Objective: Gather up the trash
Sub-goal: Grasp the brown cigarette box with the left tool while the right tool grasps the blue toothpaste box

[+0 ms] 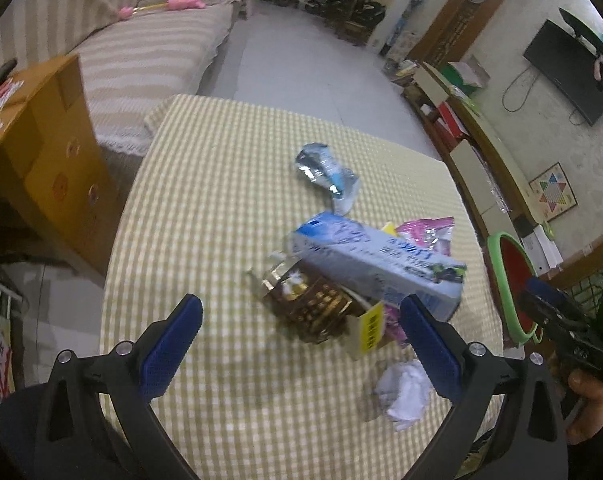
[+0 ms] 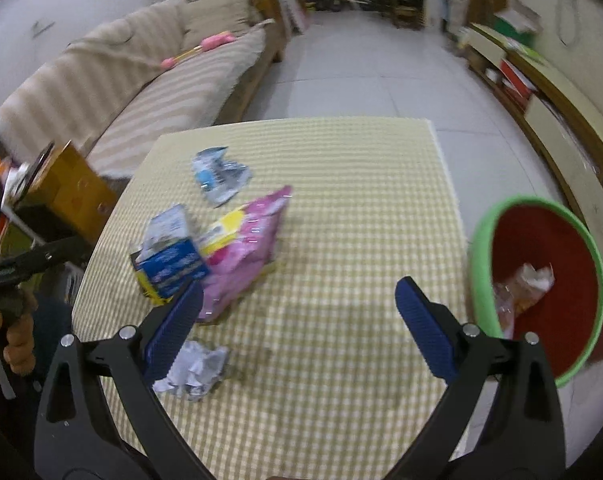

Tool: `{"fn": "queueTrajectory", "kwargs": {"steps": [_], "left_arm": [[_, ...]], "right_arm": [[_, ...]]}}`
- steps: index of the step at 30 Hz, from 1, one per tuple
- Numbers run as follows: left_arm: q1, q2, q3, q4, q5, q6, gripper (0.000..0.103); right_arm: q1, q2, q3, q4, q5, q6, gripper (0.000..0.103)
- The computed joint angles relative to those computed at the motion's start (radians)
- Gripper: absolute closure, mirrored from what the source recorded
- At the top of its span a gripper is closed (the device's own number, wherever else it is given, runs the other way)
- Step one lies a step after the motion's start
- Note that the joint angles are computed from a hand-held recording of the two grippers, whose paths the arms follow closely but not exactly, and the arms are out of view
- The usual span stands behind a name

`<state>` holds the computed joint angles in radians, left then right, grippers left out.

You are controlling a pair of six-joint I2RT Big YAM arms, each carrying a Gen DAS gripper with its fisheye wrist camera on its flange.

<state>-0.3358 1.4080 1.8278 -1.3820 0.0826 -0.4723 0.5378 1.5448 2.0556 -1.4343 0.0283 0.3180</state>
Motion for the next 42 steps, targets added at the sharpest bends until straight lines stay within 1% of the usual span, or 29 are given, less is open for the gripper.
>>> {"fn": "queueTrajectory", "kwargs": {"steps": [5,8,12,13,16,18,19,20,24,27,31,34,38,42], "left_arm": [[0.014,-0.019,-0.029,0.010,0.000,0.007,0.008],[0.024,-0.022,-0.039,0.002,0.011,0.017,0.008],[0.036,-0.022,-0.056,-0.006,0.027,0.016,0.008],[0.035,-0.023,-0.061,-0.006,0.031,0.013,0.008],[0.033,-0.017,-0.073,-0.005,0.048,0.004,0.008],[0.030,-0.012,-0.085,-0.005,0.056,-0.003,0.008],[0.029,-0.010,-0.089,-0.007,0.057,-0.005,0.008],[0.030,-0.007,-0.092,-0.008,0.061,-0.008,0.008],[0.034,0.000,-0.102,-0.004,0.078,-0.028,0.008],[0.034,0.011,-0.101,0.000,0.086,-0.041,0.008],[0.036,0.027,-0.095,0.006,0.100,-0.059,0.008],[0.036,0.042,-0.090,0.011,0.111,-0.091,0.008],[0.039,0.069,-0.081,0.020,0.136,-0.153,0.008],[0.033,0.100,-0.065,0.016,0.146,-0.182,0.009]], "right_arm": [[0.054,0.062,0.074,-0.012,-0.006,-0.071,0.008],[0.076,0.110,0.129,-0.037,-0.010,-0.106,0.008],[0.095,0.169,0.191,-0.071,-0.012,-0.116,0.013],[0.095,0.182,0.201,-0.077,-0.014,-0.114,0.014],[0.099,0.216,0.233,-0.101,-0.027,-0.107,0.025],[0.094,0.226,0.236,-0.103,-0.042,-0.103,0.029],[0.090,0.231,0.238,-0.108,-0.055,-0.102,0.036],[0.087,0.236,0.240,-0.115,-0.068,-0.101,0.045],[0.083,0.219,0.213,-0.087,-0.080,-0.092,0.047],[0.077,0.196,0.190,-0.049,-0.076,-0.083,0.048],[0.065,0.178,0.188,-0.020,-0.076,-0.068,0.049],[0.058,0.161,0.178,0.005,-0.071,-0.057,0.050],[0.052,0.153,0.178,0.015,-0.058,-0.060,0.050],[0.041,0.136,0.160,0.031,-0.057,-0.049,0.050]]}}
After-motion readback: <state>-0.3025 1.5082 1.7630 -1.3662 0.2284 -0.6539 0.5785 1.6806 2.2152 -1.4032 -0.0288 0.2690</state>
